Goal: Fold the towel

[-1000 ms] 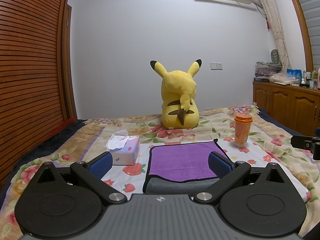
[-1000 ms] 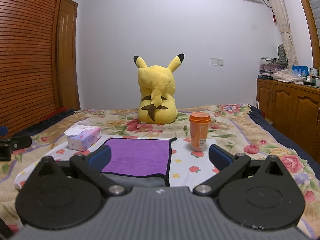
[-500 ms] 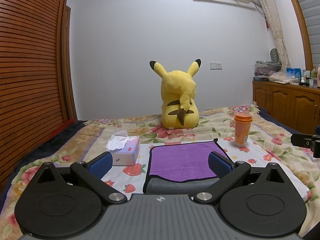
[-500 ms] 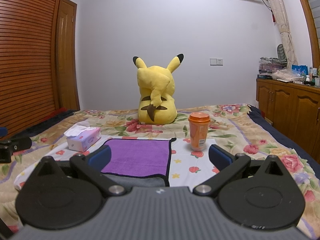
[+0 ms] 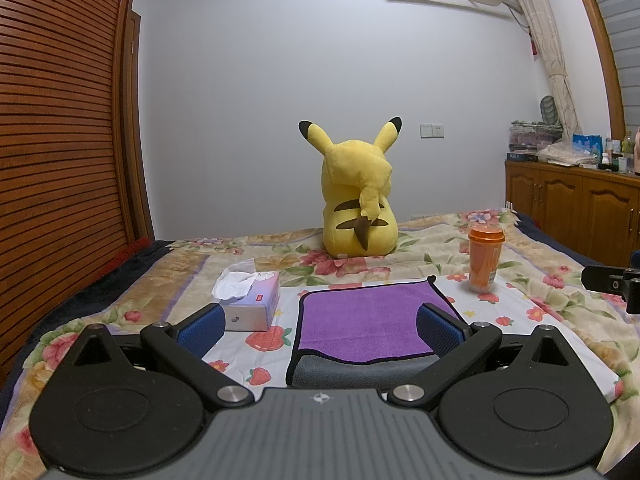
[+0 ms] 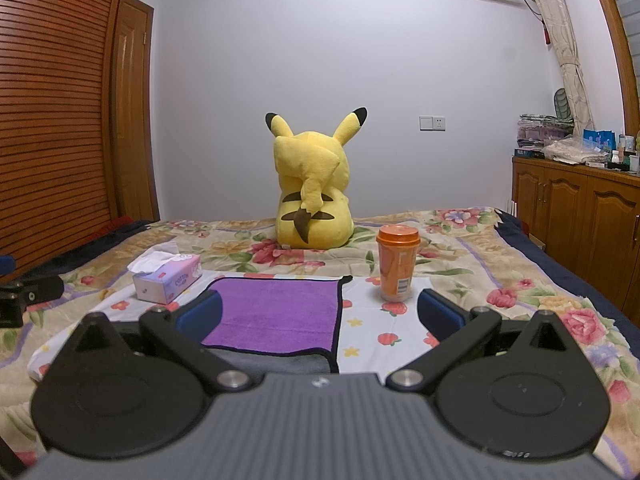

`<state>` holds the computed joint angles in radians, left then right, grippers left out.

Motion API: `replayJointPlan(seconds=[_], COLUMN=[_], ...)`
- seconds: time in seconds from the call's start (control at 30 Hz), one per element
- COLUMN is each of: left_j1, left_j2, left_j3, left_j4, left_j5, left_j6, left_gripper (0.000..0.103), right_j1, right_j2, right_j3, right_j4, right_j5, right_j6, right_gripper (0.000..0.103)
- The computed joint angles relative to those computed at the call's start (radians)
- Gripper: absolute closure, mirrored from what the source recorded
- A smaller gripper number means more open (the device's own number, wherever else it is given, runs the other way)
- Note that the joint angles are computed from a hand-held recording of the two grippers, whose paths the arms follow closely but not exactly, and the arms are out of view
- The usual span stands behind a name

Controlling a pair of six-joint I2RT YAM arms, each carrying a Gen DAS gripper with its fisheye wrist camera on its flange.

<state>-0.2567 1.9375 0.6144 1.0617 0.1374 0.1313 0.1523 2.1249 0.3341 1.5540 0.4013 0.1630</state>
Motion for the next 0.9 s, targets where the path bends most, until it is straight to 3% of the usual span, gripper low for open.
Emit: replayJointPlan(seconds=[0.9], left_j1=[-0.002], left_j2=[0.018], left_j3=[0.002], left_j4=[0.014], left_j5=[-0.002], left_j6=[0.003], left_gripper=[0.000], right_j1=[0.001], right_j2=[0.022], right_j3=[0.016], right_j4=[0.007], right_j5=[-0.001], right_j6=[-0.006], right_gripper=[0.000])
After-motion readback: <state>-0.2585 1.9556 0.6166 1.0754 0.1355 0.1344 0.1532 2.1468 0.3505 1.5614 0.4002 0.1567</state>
